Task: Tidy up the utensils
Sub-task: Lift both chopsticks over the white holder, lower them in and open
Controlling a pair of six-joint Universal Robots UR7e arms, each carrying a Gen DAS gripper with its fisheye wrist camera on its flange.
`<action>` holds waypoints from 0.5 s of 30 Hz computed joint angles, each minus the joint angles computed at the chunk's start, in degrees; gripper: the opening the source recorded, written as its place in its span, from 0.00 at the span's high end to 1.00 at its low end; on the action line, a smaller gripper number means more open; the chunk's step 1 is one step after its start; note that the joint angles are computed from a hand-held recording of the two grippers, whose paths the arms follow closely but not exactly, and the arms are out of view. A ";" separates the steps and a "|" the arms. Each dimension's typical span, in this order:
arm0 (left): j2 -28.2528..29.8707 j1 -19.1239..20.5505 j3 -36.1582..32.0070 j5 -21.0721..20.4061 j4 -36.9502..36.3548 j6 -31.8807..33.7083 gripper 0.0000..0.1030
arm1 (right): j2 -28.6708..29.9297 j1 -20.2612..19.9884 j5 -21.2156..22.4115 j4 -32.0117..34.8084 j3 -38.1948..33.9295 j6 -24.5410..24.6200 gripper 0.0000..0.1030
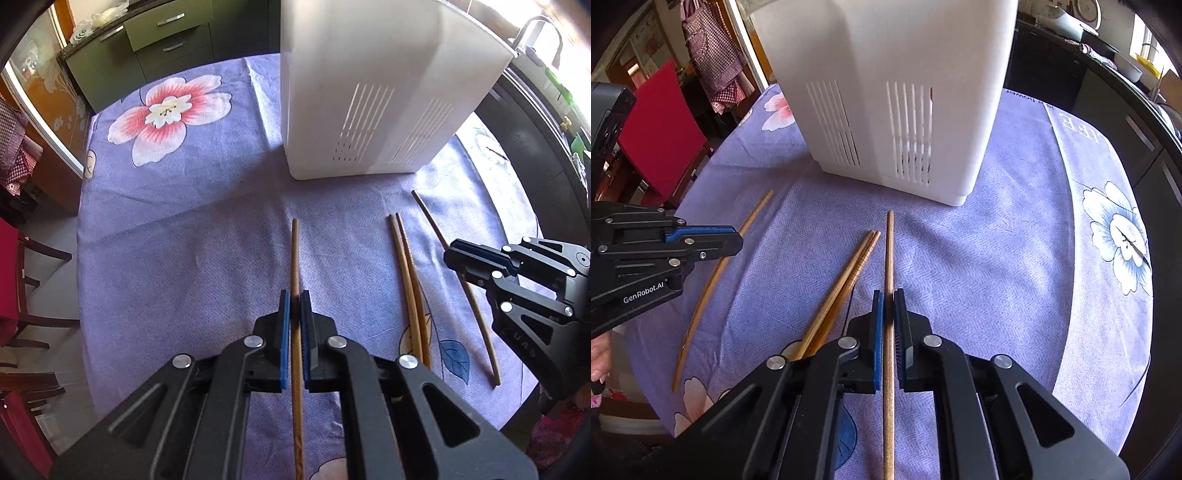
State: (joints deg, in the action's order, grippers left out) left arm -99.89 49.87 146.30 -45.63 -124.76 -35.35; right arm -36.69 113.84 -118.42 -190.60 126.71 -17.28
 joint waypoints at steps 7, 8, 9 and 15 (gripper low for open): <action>-8.40 -6.81 -0.01 0.58 8.67 -3.80 0.95 | -8.40 0.99 4.43 -6.17 6.50 -0.46 0.94; -9.27 -7.65 -0.05 0.70 9.65 -4.27 0.95 | -9.63 1.16 5.01 -7.11 7.51 -0.45 0.94; -11.10 -8.87 -0.12 0.73 11.97 -5.27 0.95 | -10.75 1.38 5.45 -7.98 8.42 -0.38 0.94; -17.91 -16.11 -0.35 1.24 22.23 -10.96 0.95 | -15.69 2.14 7.16 -12.23 13.15 -0.68 0.94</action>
